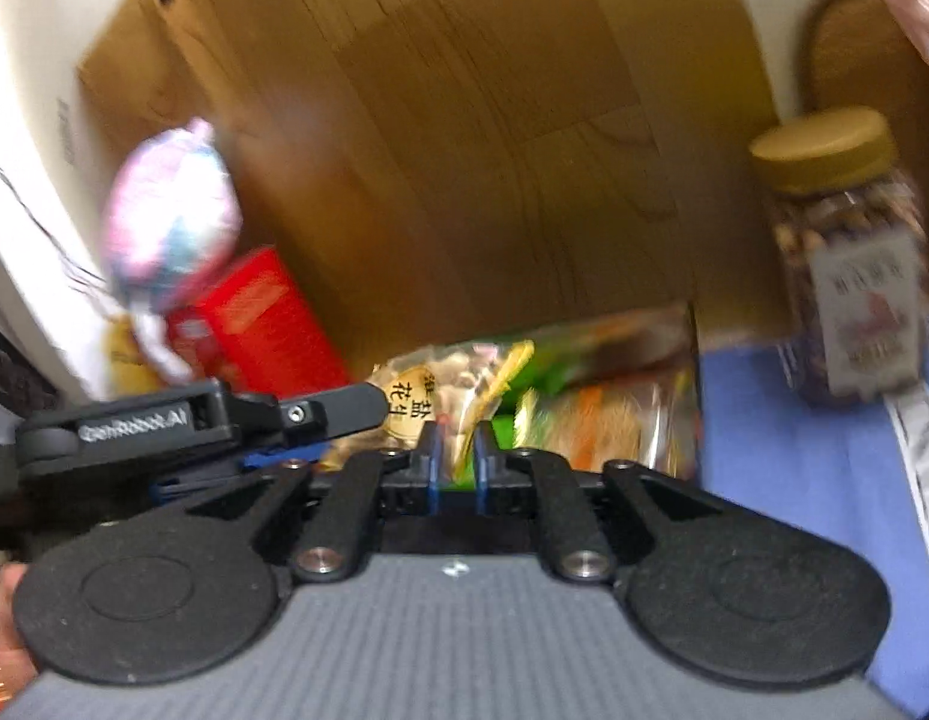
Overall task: Organize snacks
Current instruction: 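Grasp the yellow peanut bag with the left tool and drop it into the tin, then grasp the yellow-lidded cup with the left tool and drop it into the tin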
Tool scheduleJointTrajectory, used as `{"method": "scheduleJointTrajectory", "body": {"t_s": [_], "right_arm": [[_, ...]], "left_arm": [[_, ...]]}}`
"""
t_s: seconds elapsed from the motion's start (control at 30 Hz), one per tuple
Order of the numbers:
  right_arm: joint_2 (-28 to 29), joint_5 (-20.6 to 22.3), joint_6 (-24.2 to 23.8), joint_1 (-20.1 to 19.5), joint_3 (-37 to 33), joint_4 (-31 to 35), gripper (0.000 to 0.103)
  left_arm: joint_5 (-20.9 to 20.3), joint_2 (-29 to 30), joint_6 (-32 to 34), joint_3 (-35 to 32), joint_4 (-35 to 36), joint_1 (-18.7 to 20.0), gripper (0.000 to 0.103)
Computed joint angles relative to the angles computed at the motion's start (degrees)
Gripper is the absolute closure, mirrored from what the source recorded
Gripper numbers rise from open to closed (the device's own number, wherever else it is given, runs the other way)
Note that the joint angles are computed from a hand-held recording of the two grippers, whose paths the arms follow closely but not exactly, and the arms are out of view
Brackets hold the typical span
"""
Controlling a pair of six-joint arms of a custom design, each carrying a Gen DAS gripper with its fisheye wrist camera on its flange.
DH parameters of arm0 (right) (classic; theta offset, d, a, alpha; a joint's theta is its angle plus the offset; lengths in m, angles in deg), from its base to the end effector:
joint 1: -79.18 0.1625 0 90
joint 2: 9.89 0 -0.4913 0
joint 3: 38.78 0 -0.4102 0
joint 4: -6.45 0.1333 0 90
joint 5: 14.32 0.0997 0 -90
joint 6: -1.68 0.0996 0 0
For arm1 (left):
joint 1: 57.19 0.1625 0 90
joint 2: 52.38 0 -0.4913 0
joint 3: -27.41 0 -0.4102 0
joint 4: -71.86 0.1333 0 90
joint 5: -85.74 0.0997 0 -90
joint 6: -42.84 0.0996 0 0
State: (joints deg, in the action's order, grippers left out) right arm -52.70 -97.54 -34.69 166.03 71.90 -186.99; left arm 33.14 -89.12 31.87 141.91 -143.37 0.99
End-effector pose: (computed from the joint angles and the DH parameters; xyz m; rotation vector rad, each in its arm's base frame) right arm 0.1089 -0.6606 0.0939 0.8801 -2.7581 0.9318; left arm -0.1550 -0.6174 0.0755 0.0869 2.5396 -1.3393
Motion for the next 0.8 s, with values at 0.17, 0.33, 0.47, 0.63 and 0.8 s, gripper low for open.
{"method": "scheduleJointTrajectory", "body": {"t_s": [0.17,0.33,0.47,0.63,0.8], "right_arm": [[-1.1,-2.0,-1.2,-0.4,2.8,-4.6,0.072],[-9.9,4.2,-4.9,-5.5,11.8,4.2,0.069],[-12.6,4.9,-12.1,-8.2,18.9,4.9,0.067],[-8.8,1.5,-25.6,-6.7,26.5,-8.7,0.036],[-5.2,-4.8,-21.5,-4.1,24.1,-7.8,0.064]], "left_arm": [[0.3,-0.8,3.1,3.2,-4.8,-1.1,0.048],[-2.0,-4.2,-0.8,13.9,-7.1,-4.0,0.044],[-3.6,-4.5,-9.3,21.1,-7.3,-5.8,0.044],[-0.9,-3.4,-10.9,22.1,-6.8,-6.2,0.024],[-6.4,-2.9,-10.0,18.5,1.0,-3.1,0.035]]}}
